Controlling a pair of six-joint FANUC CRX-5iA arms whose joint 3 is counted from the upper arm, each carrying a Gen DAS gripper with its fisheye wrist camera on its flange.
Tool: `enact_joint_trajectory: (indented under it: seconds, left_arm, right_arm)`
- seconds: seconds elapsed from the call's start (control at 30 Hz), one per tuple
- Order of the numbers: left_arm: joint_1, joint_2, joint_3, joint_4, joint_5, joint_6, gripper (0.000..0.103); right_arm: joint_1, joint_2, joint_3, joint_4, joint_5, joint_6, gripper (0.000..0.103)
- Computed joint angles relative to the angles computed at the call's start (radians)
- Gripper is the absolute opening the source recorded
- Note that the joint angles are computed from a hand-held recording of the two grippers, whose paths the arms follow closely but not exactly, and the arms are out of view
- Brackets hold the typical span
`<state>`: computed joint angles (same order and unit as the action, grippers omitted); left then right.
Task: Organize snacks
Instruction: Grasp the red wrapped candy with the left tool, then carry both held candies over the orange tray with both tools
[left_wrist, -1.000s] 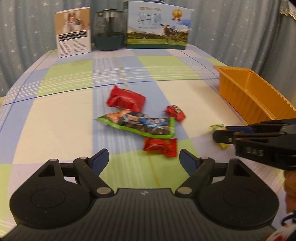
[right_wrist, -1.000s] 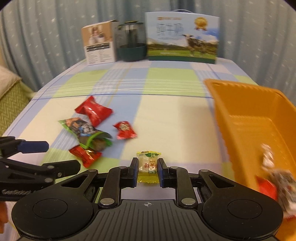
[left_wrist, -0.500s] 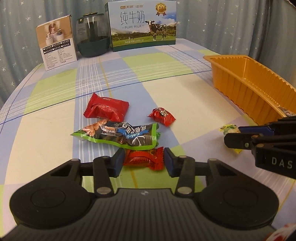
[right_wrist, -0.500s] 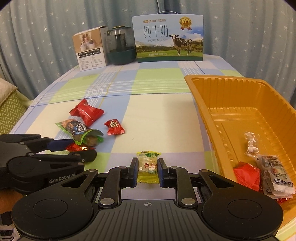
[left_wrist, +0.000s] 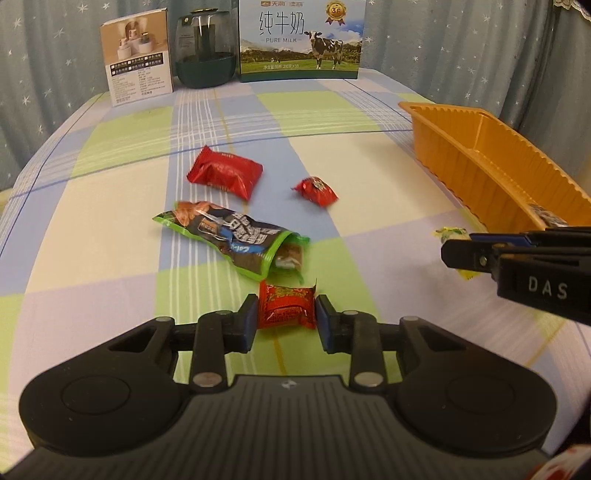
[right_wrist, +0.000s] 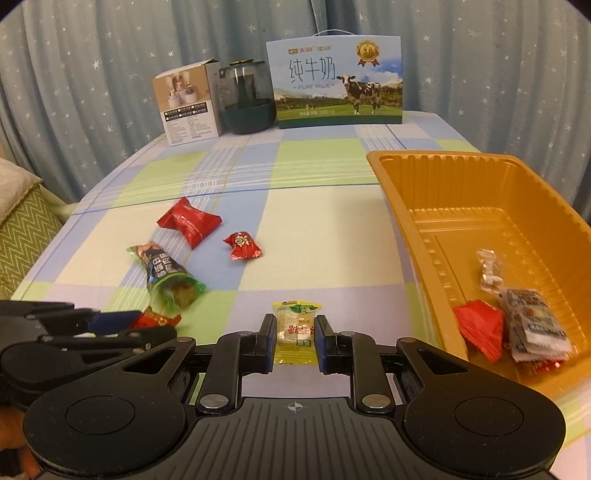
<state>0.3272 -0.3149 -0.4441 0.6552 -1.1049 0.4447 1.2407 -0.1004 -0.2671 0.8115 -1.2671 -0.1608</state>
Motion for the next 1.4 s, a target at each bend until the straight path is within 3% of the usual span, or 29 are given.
enact_joint_trajectory:
  seconds: [0.33,0.8,1.4]
  left_arm:
    - [0.064,-0.089,-0.007,0.046,-0.106,-0.024,0.029]
    - [0.087,-0.17,0.006,0.116,-0.225,-0.041,0.029]
    - [0.004,-0.2,0.019,0.143,-0.253,-0.016,0.029]
  right_arm:
    - [0.092,-0.025,0.028,0.037,-0.133,-0.063,0.022]
    - [0.222,-0.056,0.064,0.078,-0.341,-0.119,0.022]
    - [0.345,-0.124,0.043,0.078,-0.575,-0.223,0.022]
